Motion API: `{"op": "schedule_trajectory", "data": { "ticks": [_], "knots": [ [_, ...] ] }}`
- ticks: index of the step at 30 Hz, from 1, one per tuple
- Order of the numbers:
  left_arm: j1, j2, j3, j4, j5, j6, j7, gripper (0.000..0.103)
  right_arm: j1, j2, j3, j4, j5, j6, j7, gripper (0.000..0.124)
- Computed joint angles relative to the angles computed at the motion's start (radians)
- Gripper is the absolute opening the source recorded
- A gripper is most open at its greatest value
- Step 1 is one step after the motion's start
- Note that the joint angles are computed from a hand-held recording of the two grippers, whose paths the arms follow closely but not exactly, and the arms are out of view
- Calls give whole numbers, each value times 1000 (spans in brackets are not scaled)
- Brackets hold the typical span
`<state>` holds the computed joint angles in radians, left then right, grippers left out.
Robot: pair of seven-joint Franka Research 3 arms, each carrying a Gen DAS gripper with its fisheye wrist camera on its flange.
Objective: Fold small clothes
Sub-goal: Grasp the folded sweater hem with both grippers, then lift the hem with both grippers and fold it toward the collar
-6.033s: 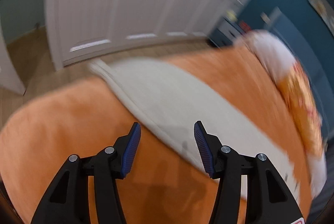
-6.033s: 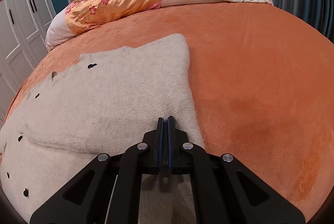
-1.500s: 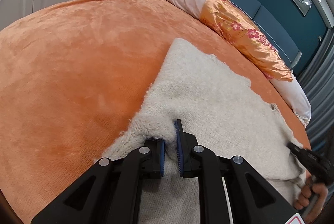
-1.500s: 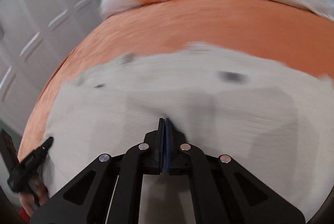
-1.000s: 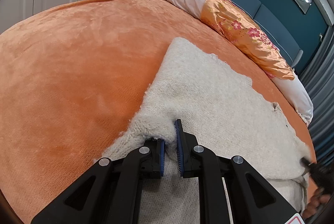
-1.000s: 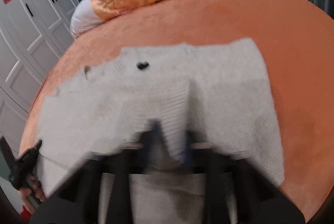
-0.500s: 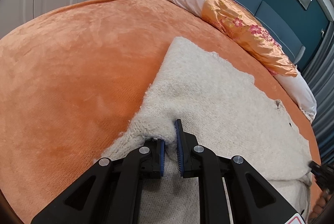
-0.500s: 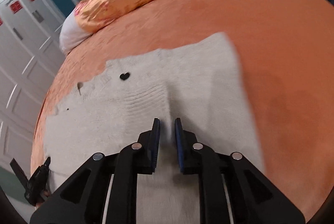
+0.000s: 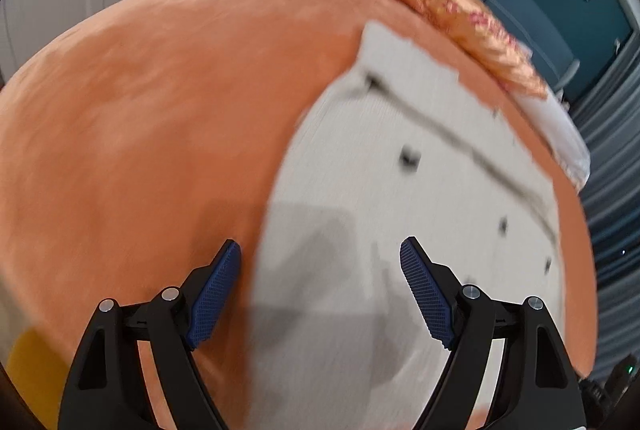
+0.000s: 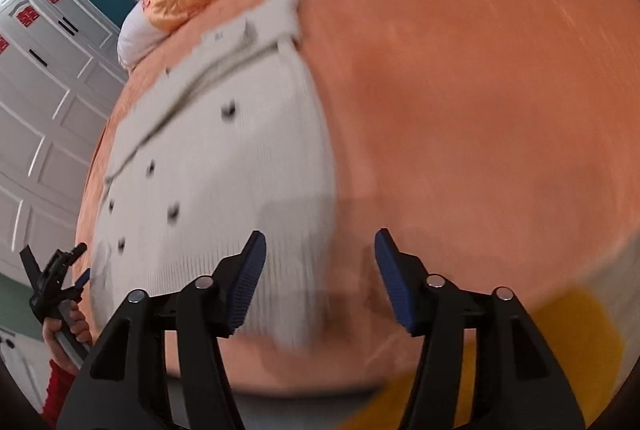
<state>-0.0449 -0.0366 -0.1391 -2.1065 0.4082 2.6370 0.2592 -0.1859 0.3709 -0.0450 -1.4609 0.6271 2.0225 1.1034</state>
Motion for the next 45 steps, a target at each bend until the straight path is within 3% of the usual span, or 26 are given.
{"op": "schedule_trajectory", "data": {
  "ticks": [5, 11, 16, 18, 19, 21, 22, 23, 26, 32, 38, 45],
  "knots": [
    [-10, -79, -20, -121, -27, 63, -60, 79, -23, -19, 8, -53, 88, -79, 22, 60],
    [-6, -77, -41, -124, 55, 72, -150, 81, 27, -92, 6, -179, 75, 38, -53, 66],
    [-19, -70, -36, -130, 58, 111, -117, 78, 31, -98, 7, -204, 133, 51, -115, 66],
    [-20, -68, -34, -130, 56, 120, -108, 67, 28, -96, 5, -207, 154, 50, -125, 55],
    [-20, -69, -33, -131, 54, 120, -104, 56, 29, -90, 3, -202, 156, 51, -113, 50],
    [-18, -80, -27, -149, 38, 149, -107, 33, 30, -88, -2, -202, 150, 52, -92, 18],
    [-21, -83, -20, -161, 6, 175, -89, 12, 28, -82, -4, -196, 148, 43, -80, 11],
    [-28, -87, -12, -173, -37, 198, -61, 7, 21, -81, -3, -194, 163, 33, -78, 6],
    [-23, -118, -24, -182, -47, 184, -53, 6, 18, -110, -5, -211, 166, 38, -96, 4],
    [-53, -200, -23, -186, -112, 142, 48, 5, 8, -156, -27, -191, 122, -50, -121, 3],
    [-120, -283, -24, -162, -217, -48, 226, 5, 1, -209, -58, -160, -48, -189, -236, 3],
    [-255, -418, -30, -197, -427, -353, 415, 5, -26, -299, -109, -183, -223, -432, -330, 3]
  ]
}}
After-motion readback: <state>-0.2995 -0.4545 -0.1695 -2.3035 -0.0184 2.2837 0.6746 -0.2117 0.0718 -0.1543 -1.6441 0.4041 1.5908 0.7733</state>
